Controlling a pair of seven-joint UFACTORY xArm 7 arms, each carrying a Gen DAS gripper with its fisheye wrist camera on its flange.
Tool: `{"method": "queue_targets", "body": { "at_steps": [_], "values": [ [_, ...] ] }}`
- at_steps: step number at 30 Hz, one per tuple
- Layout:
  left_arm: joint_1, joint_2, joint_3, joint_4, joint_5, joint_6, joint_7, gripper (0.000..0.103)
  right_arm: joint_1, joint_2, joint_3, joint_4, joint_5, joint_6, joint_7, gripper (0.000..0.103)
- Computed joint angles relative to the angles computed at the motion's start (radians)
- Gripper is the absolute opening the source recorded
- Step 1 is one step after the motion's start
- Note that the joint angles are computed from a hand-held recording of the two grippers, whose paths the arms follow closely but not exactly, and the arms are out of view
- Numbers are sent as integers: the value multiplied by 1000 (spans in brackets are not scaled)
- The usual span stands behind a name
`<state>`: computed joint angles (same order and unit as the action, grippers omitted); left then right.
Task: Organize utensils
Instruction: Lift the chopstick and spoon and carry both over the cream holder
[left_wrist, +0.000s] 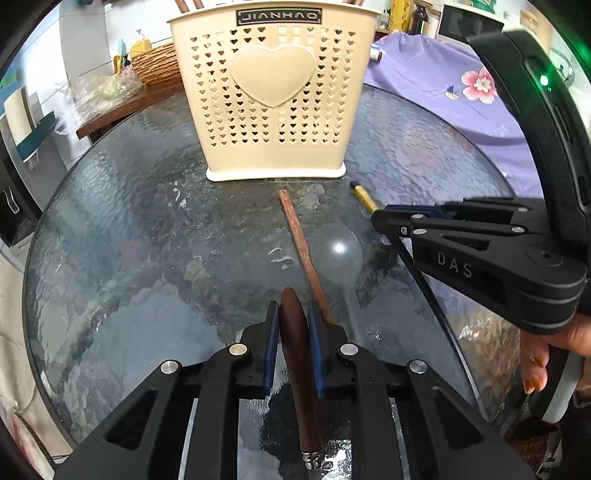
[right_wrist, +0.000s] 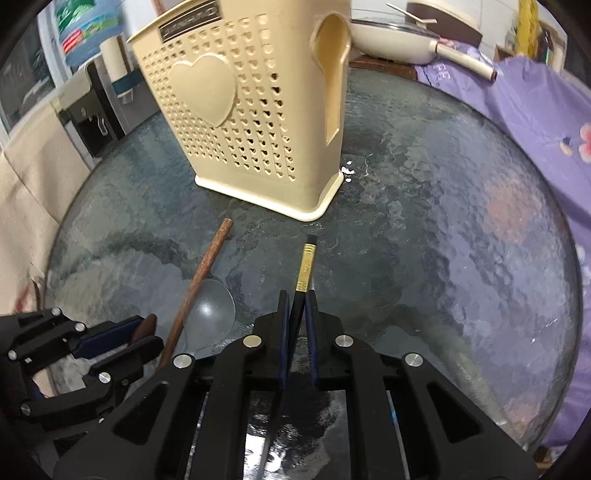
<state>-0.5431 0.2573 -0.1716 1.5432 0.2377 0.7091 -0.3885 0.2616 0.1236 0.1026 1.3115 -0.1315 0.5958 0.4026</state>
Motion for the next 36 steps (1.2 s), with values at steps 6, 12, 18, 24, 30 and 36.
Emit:
{"method": "queue_targets", "body": {
  "at_steps": [6, 12, 18, 24, 30, 36],
  "values": [
    [4, -13, 3, -3, 0, -32, -16, 15, -6, -2, 1, -9, 37, -28, 3, 7],
    [10, -34, 6, -8, 11, -57, -38, 15, -26, -39, 10, -49, 140, -103, -69, 7],
    [22, -62, 3, -19, 16, -82, -49, 15, -35, -98, 17, -98, 254, -191, -174, 7],
    [29, -98, -1, -38, 34, -112, -73, 15, -29, -159, 14, -136, 374, -239, -289, 7],
    [41, -131, -12, -58, 26, -134, -74, 15, -6, -222, -1, -171, 455, -273, -368, 7],
    [54, -170, -20, -85, 29, -162, -89, 14, 20, -288, -18, -203, 501, -299, -420, 7]
  ]
}}
